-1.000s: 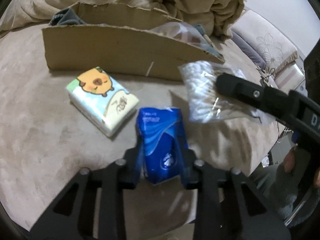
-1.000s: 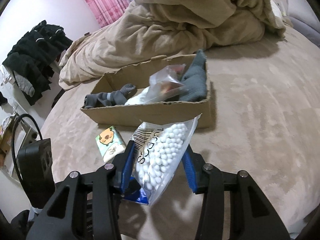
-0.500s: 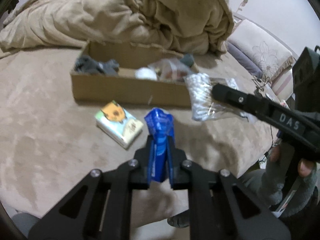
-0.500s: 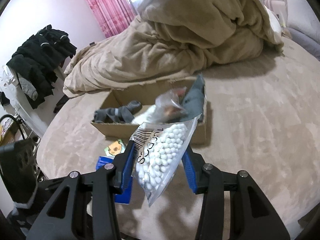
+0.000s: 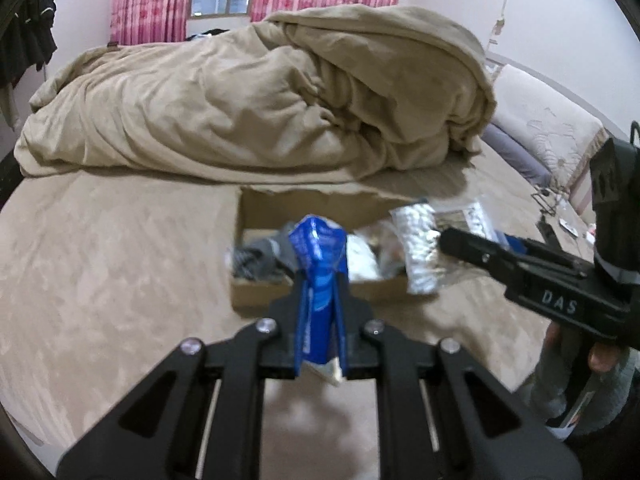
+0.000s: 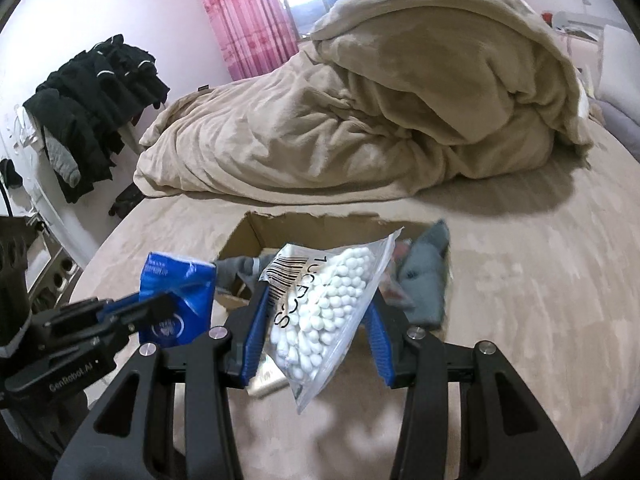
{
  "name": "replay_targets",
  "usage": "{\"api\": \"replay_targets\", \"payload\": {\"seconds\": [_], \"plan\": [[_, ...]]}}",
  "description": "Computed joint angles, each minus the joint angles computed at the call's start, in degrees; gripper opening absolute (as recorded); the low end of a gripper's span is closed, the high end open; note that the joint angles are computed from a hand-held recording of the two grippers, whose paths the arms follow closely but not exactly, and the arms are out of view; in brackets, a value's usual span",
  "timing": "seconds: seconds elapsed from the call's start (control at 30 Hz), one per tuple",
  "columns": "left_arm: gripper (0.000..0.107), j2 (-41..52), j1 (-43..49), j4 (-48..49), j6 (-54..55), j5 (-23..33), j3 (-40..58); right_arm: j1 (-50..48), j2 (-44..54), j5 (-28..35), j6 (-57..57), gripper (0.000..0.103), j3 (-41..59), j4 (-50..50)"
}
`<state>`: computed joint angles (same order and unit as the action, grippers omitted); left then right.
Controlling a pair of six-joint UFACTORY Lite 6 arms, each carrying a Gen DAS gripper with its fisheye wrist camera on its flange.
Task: Organize objects
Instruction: 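Place the blue tissue pack and cotton ball bag into the box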
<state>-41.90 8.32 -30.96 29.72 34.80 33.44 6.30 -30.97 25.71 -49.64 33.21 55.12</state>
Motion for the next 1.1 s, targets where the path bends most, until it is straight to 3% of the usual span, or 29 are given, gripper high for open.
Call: {"api": "replay_targets", "payload": {"seconds": [0.3, 0.67, 0.83, 0.97, 1.1], "plan": [[0.012, 18.05, 2.56, -8.23, 11.15, -9.07, 6.59, 7.31, 19.29, -7.6, -9.29, 0.047, 10.26, 10.68], [0.014, 35.48, 1.41, -19.59, 23.04, -15.35, 13.0, 9.94, 39.3, -12.31, -21.84, 0.048, 20.15, 22.68], [0.021, 37.12, 0.58, -17.09, 19.48, -16.0, 13.47, 9.56, 39.9, -12.09, -27.84, 0.051, 19.83, 28.72], [0.025, 34.89, -0.1, -11.01, 12.85, -15.98, 12.76, 9.33, 36.95, -12.13, -23.14, 0.056, 18.66, 24.32], [0.037, 30.13, -1.19, 0.01, 0.85, -15.71, 11.07, 9.4, 30.48, -12.61, -12.71, 0.057, 15.54, 14.4]]}}
